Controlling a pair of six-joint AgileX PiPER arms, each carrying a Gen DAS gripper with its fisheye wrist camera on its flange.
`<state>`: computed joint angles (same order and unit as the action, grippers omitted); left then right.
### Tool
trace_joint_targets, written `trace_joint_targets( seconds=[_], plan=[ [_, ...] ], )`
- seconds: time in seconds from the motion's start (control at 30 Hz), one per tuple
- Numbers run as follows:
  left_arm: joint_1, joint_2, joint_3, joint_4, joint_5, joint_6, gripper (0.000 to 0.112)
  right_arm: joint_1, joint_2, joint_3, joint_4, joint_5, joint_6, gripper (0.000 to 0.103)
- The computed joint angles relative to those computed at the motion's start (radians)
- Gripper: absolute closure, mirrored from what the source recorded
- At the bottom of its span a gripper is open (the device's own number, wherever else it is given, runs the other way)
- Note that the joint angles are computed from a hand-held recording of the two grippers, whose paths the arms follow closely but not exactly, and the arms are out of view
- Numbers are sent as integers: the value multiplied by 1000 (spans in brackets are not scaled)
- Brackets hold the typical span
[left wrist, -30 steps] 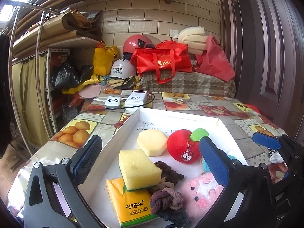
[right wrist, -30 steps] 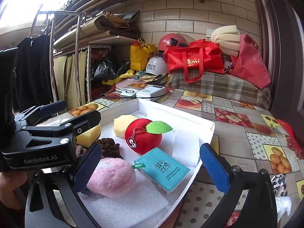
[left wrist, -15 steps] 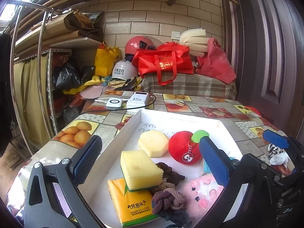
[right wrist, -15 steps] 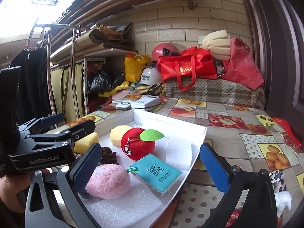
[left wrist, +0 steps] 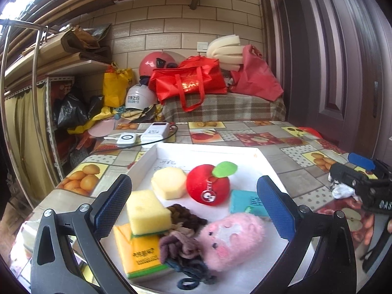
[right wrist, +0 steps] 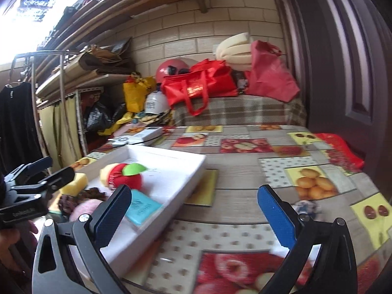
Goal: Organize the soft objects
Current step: 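Move the left tool to the white glove while the right tool moves to the cow-print cloth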
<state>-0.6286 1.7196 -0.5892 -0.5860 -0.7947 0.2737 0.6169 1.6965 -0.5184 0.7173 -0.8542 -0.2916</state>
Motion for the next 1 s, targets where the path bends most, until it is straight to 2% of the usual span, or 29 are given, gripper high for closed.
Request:
trace_joint_targets(
  seconds=[0.2, 0.3, 0.4, 0.5, 0.6, 0.7, 0.77, 0.9, 0.93, 1.0],
  plan=[
    [-61, -4, -4, 15, 11, -3, 9, -220, -78, 81, -39, 39, 53, 0],
    [-88, 0, -13, 18, 22, 13, 9, -328, -99, 85, -59, 94, 58, 0],
    [-101, 3, -25, 0, 30, 43, 10, -422, -118, 98, -135, 145, 152, 0],
    [-109, 9, -29, -9, 26, 33, 10, -482, -116, 79, -198, 219, 222, 0],
    [-108, 9, -27, -3, 26, 29, 10, -526, -95, 23, -237, 339, 231, 0],
    [-106, 10, -28, 9, 31, 28, 10, -544, -50, -67, -229, 485, 161, 0],
    [-101, 11, -27, 18, 33, 19, 9, -539, -17, -123, -148, 564, 53, 0],
    [-88, 7, -21, 39, 40, -4, 10, -542, 30, -187, -106, 651, -15, 1],
    [-85, 7, -20, 43, 41, -7, 10, -540, 41, -202, -61, 674, -71, 2],
    [-84, 7, -19, 46, 41, -11, 10, -541, 57, -225, -10, 707, -137, 17]
  ],
)
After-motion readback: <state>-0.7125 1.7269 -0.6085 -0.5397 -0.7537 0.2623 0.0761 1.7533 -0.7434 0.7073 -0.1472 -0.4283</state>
